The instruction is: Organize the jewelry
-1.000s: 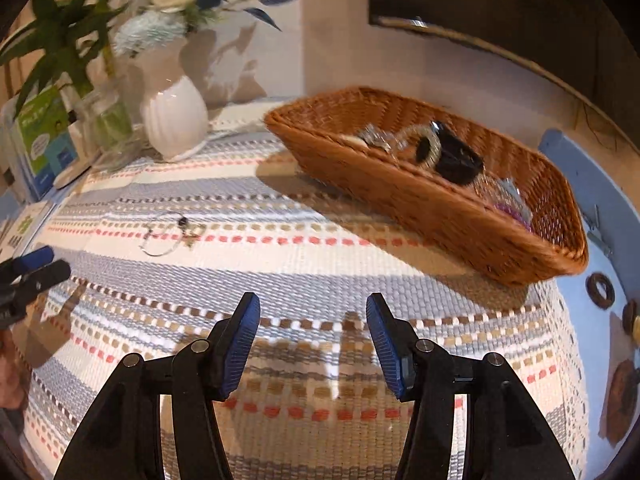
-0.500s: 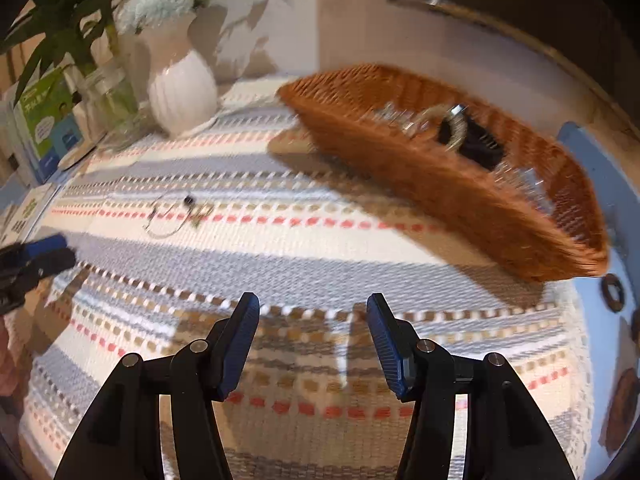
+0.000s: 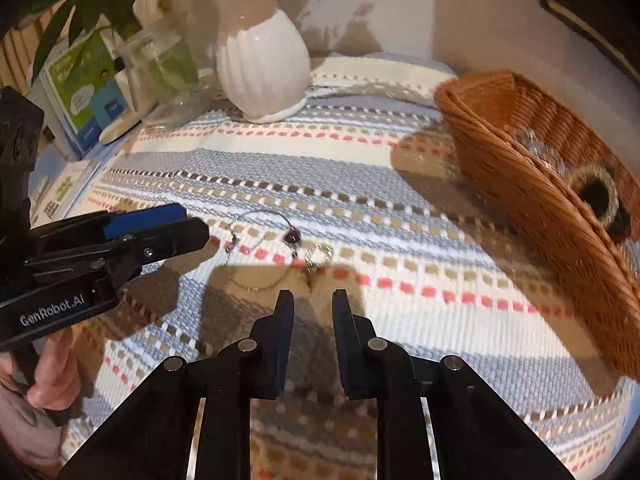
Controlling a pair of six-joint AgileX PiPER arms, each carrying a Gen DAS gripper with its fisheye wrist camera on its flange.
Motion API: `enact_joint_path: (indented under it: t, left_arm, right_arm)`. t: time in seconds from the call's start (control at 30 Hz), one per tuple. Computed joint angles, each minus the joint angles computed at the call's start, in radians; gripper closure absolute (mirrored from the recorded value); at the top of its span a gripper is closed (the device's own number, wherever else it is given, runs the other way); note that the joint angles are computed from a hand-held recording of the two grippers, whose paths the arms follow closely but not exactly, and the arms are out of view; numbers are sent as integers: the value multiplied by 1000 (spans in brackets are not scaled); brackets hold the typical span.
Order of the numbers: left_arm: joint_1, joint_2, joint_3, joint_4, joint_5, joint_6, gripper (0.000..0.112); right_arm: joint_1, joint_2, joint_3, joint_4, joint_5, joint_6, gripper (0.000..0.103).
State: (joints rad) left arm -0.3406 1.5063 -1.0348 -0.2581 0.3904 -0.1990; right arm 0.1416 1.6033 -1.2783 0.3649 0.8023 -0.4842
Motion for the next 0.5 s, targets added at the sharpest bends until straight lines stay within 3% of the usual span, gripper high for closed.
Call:
enact_joint_path:
  t: [0.1, 0.2, 0.23, 0.37, 0.5]
  left_arm:
    - [7, -12, 14, -88, -17, 81, 77]
    - [-26, -6, 5, 34, -14, -26, 77]
    - [-35, 0, -1, 55, -8, -42, 77]
    - [-80, 27, -31, 200, 17, -160, 77]
    - [-109, 33, -75, 143, 40, -82, 77]
  right_arm:
    - [18, 19, -14, -21, -29, 20, 84]
    - [40, 31, -20, -52, -65, 48, 86]
    - [45, 28, -13, -73, -81, 64, 94]
    - [1, 12, 6, -72, -86, 64, 94]
    - [-109, 9, 8, 14, -55, -4, 94]
